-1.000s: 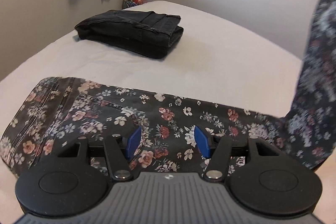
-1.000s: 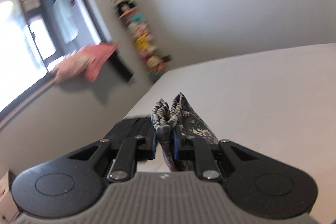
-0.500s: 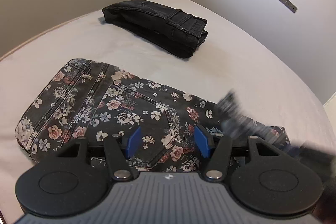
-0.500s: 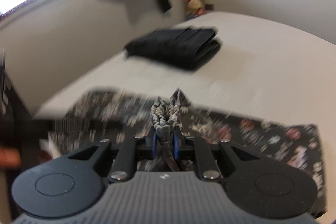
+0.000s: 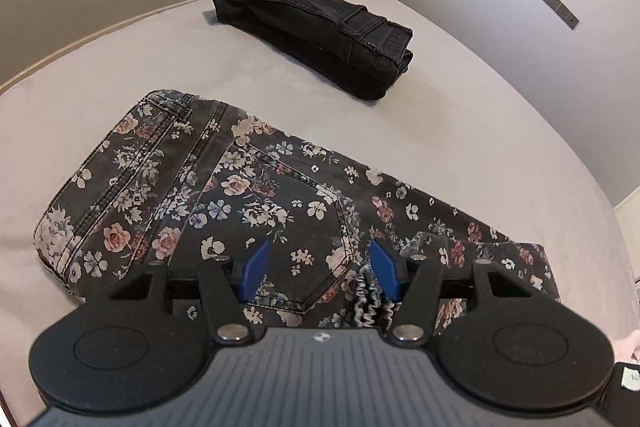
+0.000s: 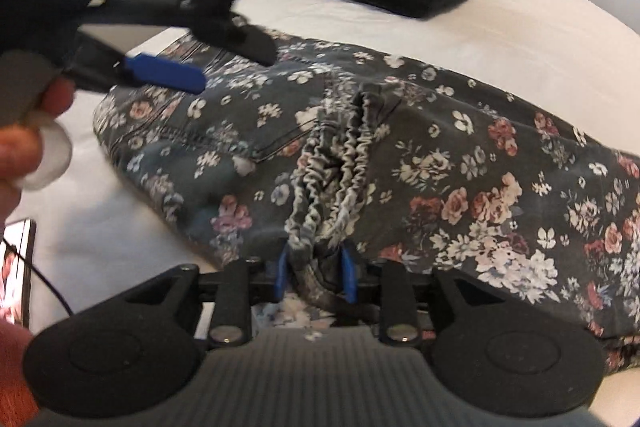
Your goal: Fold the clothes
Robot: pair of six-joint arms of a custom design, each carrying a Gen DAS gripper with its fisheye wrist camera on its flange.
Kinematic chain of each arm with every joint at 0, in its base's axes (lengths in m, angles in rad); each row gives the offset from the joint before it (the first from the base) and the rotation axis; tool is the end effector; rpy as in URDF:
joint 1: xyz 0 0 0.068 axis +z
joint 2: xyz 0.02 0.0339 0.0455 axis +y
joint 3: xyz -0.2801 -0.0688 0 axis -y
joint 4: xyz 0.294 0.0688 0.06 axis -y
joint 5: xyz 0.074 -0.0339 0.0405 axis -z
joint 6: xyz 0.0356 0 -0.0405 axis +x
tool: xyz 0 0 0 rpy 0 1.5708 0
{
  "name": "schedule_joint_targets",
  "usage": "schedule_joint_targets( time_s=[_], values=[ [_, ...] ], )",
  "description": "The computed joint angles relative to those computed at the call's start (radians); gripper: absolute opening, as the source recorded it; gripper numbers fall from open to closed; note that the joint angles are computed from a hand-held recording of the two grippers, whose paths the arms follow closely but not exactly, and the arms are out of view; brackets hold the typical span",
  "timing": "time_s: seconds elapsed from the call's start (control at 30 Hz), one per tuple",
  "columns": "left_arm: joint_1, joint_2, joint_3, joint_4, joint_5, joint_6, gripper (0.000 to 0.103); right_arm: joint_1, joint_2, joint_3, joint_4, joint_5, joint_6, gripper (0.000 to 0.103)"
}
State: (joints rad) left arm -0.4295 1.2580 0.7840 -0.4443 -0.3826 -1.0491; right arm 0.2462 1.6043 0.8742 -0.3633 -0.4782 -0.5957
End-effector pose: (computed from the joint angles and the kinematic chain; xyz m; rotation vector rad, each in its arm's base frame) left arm 0.2672 -0.1077 0.2142 -0.8831 2.2419 -0.2040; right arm 0.3228 0.0980 0.1483 -1.1795 2.2646 0.5040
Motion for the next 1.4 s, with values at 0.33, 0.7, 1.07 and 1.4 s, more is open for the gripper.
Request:
schedule_joint_targets(
  time_s=[0.33,0.7,1.07,1.4],
  values=[
    [0.023,-0.036,-0.058,0.119,0.1,0.001,0.066,-0.172,-0.161,-0.008,-0.144,-0.133,-0.225,0.046],
    [0.028,0.0,-0.113,0.272,0.238,-0.14,0.066,-0.474,-0.108,-0.033,-0.114,-0.265,-0.422,0.046],
    [0.003,0.131,-0.079,0.366,0.215,-0.071,0.041,-0.536,0.01,-0.009,-0.096,-0.34,-0.412,0.045],
    [-0.044,0.284,0.051,0.219,0.17,-0.021,0.011,-0.536,0.052,-0.028,-0.052,-0.305,-0.435,0.046]
  ],
)
